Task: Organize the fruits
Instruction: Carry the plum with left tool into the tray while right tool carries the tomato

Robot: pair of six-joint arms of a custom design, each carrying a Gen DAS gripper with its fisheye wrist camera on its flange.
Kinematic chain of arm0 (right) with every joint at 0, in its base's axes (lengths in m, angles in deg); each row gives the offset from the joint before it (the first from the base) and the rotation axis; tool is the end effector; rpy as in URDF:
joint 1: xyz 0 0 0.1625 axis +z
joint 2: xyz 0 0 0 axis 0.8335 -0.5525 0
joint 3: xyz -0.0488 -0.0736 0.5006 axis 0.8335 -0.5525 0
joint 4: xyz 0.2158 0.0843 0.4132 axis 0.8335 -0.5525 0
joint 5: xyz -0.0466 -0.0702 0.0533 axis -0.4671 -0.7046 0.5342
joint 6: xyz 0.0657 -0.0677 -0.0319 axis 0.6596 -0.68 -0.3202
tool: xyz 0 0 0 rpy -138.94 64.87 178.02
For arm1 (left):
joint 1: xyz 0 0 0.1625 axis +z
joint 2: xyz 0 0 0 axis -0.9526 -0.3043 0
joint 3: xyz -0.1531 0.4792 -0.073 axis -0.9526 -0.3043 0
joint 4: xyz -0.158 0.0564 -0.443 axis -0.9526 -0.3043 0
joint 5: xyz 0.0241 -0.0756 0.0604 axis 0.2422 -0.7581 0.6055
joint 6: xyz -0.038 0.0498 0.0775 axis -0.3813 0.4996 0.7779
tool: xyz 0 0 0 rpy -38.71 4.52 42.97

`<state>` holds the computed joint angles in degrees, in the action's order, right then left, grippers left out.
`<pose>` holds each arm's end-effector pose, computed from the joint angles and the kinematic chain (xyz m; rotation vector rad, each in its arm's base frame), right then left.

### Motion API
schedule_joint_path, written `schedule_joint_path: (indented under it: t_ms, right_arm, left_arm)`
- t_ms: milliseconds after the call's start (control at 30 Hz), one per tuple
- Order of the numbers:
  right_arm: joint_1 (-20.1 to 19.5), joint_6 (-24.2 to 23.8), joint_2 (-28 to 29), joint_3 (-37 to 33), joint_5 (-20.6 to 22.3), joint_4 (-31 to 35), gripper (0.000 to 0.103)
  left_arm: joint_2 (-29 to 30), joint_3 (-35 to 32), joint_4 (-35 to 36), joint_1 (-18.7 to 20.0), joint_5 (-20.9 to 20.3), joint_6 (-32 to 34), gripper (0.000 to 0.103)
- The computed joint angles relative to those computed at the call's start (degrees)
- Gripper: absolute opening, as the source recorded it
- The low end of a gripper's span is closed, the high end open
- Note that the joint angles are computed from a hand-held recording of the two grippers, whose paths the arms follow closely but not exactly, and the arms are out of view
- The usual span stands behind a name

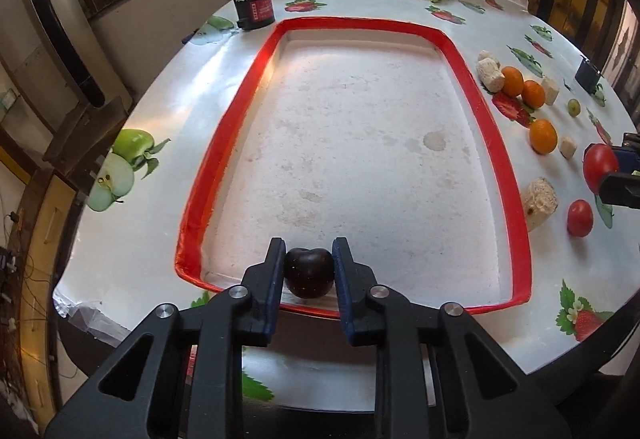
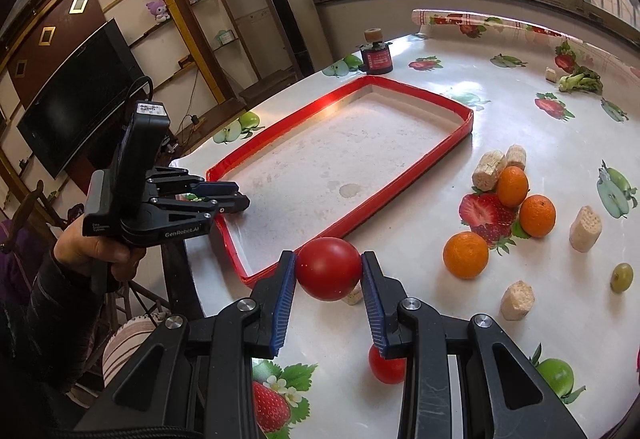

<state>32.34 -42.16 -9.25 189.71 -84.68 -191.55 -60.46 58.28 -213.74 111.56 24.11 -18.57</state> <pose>0.0973 -0.3328 0.2553 0.3767 -2.5237 0.9011 -0.2868 -0.4831 0.0427 1.1763 2.2446 -0.3012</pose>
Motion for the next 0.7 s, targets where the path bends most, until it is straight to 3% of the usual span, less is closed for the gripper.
schedule_joint_path:
  t_ms: [433, 700]
  right_arm:
    - [4.19, 1.15, 7.77, -7.15, -1.62, 0.35, 0.033]
    - [4.0, 2.73, 11.54, -11.65, -2.95, -0.06, 0.033]
  left_arm:
    - [-1.54, -0.69, -4.54, 0.61, -2.74, -1.33, 0.021]
    - [0.5, -3.58, -5.67, 1.28, -4.37, -2.68, 0.021]
